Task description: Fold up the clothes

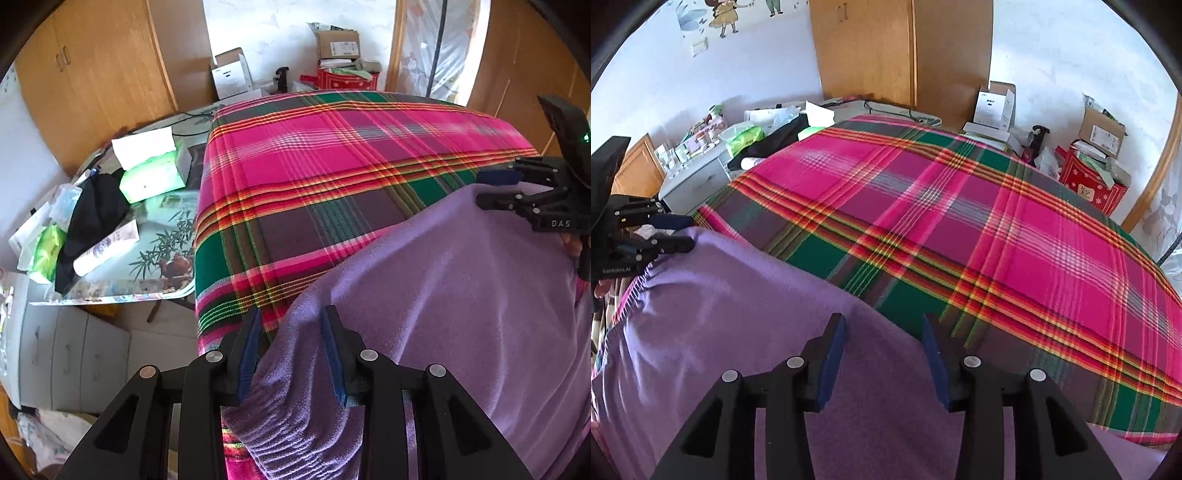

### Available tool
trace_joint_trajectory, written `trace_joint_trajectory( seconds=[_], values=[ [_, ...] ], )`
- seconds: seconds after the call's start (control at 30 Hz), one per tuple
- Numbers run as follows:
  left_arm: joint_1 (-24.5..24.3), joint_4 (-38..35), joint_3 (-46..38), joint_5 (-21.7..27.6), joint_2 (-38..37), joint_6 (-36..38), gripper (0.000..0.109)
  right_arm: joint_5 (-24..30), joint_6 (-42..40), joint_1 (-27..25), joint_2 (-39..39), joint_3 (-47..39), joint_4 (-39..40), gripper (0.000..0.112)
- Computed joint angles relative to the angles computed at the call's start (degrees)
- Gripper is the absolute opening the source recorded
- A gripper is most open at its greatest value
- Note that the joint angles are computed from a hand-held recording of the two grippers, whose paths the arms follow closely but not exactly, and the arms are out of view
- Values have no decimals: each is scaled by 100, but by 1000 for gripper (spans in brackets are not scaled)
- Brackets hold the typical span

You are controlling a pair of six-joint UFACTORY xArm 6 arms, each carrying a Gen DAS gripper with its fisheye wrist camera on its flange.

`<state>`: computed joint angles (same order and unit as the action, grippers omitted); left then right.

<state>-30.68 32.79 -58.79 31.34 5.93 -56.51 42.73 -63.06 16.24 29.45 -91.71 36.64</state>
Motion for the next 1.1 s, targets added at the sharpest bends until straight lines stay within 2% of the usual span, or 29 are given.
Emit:
trace_joint_trajectory(
  seconds=[0.37, 0.43, 0.5, 0.6, 0.63, 0.7, 0.8, 0.93, 1.1],
  values=[
    [33, 292, 154, -300, -45, -316, 33, -237, -276, 49, -83, 220, 205, 44],
    [28, 297, 157, -314, -43, -317, 31, -251, -368, 44, -121, 280, 278, 41],
    [-12, 334, 135, -295, -26, -313, 20, -254, -442, 37, -162, 340, 347, 36],
    [-91, 398, 63, -224, 21, -268, 10, -273, -460, 28, -222, 419, 382, 29],
    [-113, 401, 29, -181, 38, -243, 9, -286, -455, 26, -241, 445, 383, 28],
    [-130, 389, 5, -134, 46, -256, 7, -325, -369, 42, -297, 517, 336, 14],
    [-121, 583, 87, -192, -25, -564, 5, -623, -435, 97, -470, 802, 333, 8],
    [-212, 1129, 164, -105, -180, -1082, 5, -885, -474, 134, -720, 1156, 423, 6],
    [-305, 1418, 209, 20, -362, -1331, 5, -1126, -752, 159, -1231, 1673, 807, 6]
  ],
)
